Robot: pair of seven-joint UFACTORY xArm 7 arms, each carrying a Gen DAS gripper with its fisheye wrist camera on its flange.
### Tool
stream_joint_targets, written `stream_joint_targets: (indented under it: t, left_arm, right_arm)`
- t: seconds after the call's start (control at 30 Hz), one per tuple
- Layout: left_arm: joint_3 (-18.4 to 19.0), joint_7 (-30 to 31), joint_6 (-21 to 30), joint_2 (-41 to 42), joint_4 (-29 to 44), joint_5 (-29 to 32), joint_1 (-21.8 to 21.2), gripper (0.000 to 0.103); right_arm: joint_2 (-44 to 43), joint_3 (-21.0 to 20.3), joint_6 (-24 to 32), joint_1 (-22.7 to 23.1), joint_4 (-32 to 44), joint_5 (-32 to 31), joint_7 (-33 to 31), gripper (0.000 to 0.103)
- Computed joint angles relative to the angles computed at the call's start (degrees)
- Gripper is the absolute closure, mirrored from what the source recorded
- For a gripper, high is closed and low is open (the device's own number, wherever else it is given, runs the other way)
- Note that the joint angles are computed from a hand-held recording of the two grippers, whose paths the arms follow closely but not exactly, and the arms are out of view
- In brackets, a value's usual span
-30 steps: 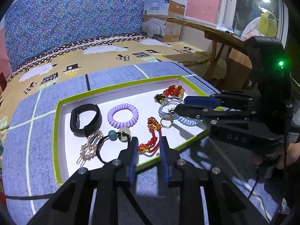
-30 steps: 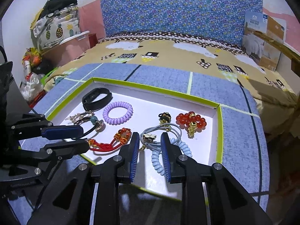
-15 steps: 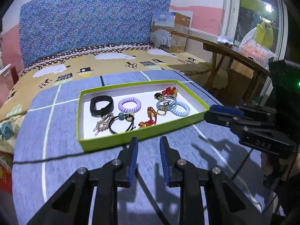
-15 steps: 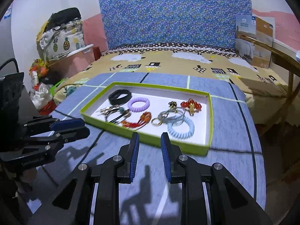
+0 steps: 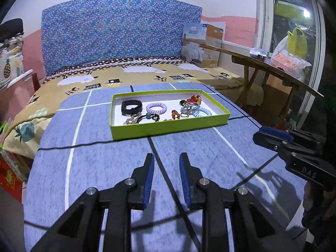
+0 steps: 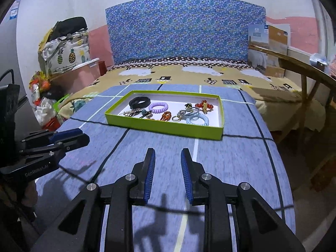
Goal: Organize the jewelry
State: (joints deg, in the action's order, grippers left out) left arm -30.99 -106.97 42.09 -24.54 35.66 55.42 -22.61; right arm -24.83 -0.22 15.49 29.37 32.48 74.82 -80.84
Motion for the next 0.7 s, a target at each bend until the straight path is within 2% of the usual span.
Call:
stream_joint_targets:
  t: [0.17,0.23,0.3,0.5,0.7]
  left_arm:
    - [-2.0,-2.6,3.4,-1.1,-0.8,-1.9,-1.6,0.077]
    - [-2.7,-4.1,4.4,-1.7,-1.2,-2.5,-2.0,0.077]
    - [-3.2,-5.3,5.6,-2.0,-1.5,-2.6,-2.2,0.077]
    - [-4.3,-7.7,8.4,-1.3,-1.4,-2.7,-3.3,0.077]
    - [-3.7,-8.2,10.6,0.7,-0.5,-1.8,-5.0,0.077]
  right_arm:
    - [-3.5,-0.1,-1.0,0.3,-3.2,0.6,0.4,0.075]
    - [-4.9,-0.4,-1.8,0.9,-4.6,1.1,0.1,0.070]
    - [-6.2,-0.8,-2.5,1.5,-5.8,1.9,-0.4,0.061]
    - [-9.2,-1.3,-5.2,3.2,-8.3,4.2,-2.8,0.061]
    - [-9.4,-1.9,-6.3,4.3,-8.8,4.5,-3.3,0.061]
